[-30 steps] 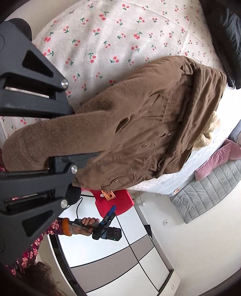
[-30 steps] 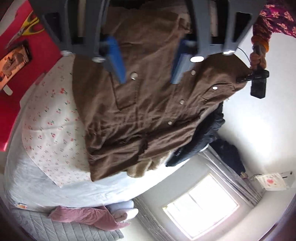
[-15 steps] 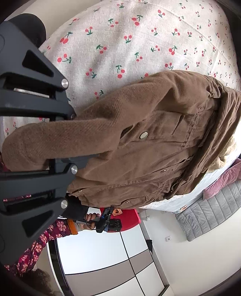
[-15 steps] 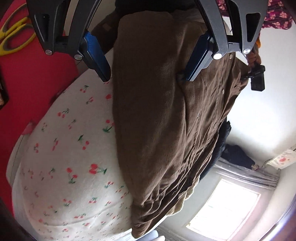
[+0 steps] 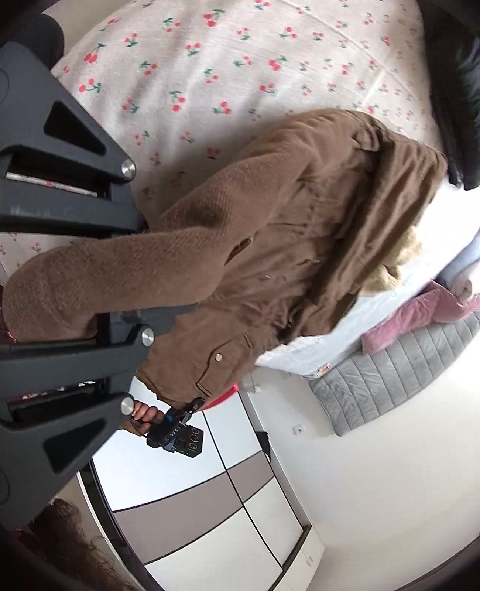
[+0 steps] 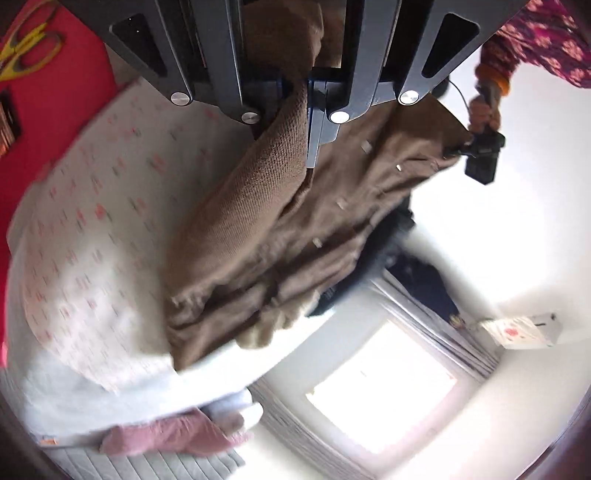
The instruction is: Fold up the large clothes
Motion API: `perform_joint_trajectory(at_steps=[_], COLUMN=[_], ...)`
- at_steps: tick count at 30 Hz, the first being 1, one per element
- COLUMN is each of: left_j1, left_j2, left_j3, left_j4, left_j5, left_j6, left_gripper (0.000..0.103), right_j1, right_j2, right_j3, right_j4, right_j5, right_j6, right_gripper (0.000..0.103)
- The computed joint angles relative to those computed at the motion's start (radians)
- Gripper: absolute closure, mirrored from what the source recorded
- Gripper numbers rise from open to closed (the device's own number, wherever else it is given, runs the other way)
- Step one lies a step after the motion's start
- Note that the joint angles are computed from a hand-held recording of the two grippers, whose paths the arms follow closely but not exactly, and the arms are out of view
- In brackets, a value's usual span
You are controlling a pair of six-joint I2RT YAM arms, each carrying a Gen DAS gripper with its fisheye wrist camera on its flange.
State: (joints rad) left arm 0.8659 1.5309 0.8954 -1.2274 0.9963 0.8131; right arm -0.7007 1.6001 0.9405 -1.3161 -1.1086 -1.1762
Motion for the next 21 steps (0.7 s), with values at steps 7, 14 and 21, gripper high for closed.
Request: perform_joint_trajectory(at_steps=[7, 14, 21], left_j1=[-0.088, -0.153, -0.310], left_j2=[0.037, 0.319, 0.818], left_j3=[0.155, 0.460, 1.002], left_j4=[0.239, 0.580, 0.580], left_j5=[0.120, 0.105, -0.125], left_j6=[-0.375, -0.923, -1.203], left_gripper=[0.090, 0.090, 0.081], right_j1=[0.226, 0.387, 0.550], right_j2=[-0.115, 0.122, 0.613], right_j3=[0.033, 0.252, 0.810], right_j4=[0.588, 1.123, 0.899], right_j5=[-0.157, 0.065, 0.399], right_j6=[0.797, 1.485, 1.553], right_gripper=[0.096, 0.096, 0.092])
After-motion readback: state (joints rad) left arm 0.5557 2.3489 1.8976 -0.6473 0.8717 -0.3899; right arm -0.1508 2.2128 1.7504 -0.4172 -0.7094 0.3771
